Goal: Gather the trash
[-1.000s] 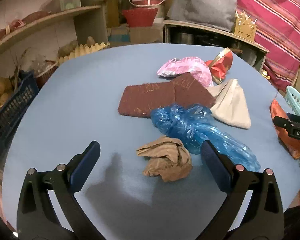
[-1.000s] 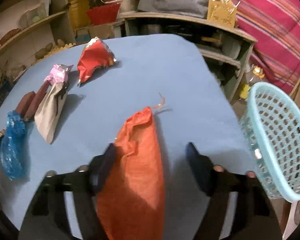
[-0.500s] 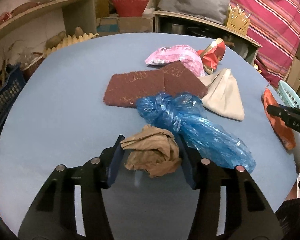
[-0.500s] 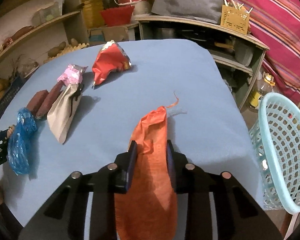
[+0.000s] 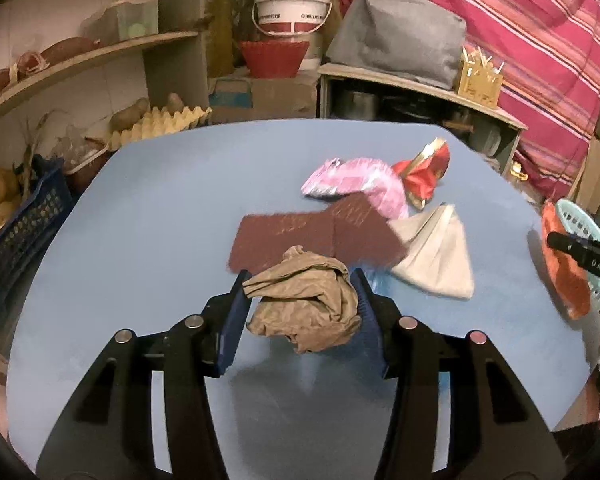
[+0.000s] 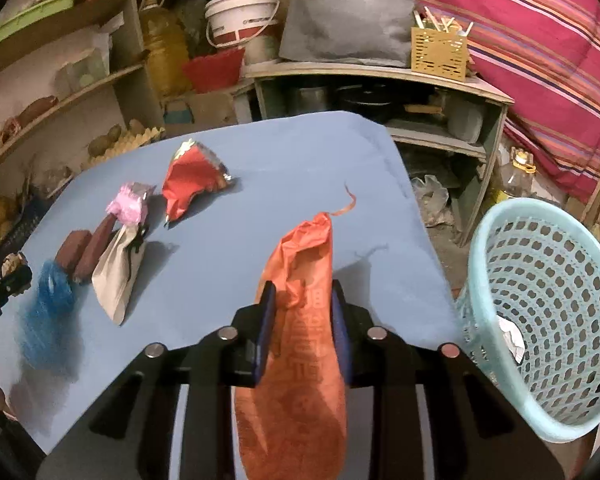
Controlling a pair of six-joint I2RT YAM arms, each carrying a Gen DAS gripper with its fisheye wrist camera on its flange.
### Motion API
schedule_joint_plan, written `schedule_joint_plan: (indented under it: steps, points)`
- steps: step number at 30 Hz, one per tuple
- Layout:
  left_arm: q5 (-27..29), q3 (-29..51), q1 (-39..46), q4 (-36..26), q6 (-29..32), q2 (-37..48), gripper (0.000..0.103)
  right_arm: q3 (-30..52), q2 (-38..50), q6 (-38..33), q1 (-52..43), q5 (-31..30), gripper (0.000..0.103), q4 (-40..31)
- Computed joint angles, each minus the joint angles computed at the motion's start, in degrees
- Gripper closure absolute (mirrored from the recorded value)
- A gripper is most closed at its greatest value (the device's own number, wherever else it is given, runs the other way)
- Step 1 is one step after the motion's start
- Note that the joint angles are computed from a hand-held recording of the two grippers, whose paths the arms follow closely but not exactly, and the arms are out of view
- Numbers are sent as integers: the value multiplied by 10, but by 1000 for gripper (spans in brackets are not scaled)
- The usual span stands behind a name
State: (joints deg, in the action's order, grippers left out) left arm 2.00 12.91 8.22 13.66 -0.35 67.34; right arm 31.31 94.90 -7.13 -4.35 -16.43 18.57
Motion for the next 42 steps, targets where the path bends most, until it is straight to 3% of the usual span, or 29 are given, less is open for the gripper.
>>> schedule_joint_plan:
  steps: [14,23,33,42]
  points:
    - [-132,78,-207,0,-91,45,54,14,-14,-26,-79,-63,77,-12]
    - [-226,177,-368,10,-155,156,54,57,-11,-39,-204,-132,77,-40]
    - [-286,353,-508,10,-196,330,53,139,63,-60,-327,-160,77,-42]
    - [-278,549,-570,-42,-202,483,53,191,117,-86,-374,-164,77,-48]
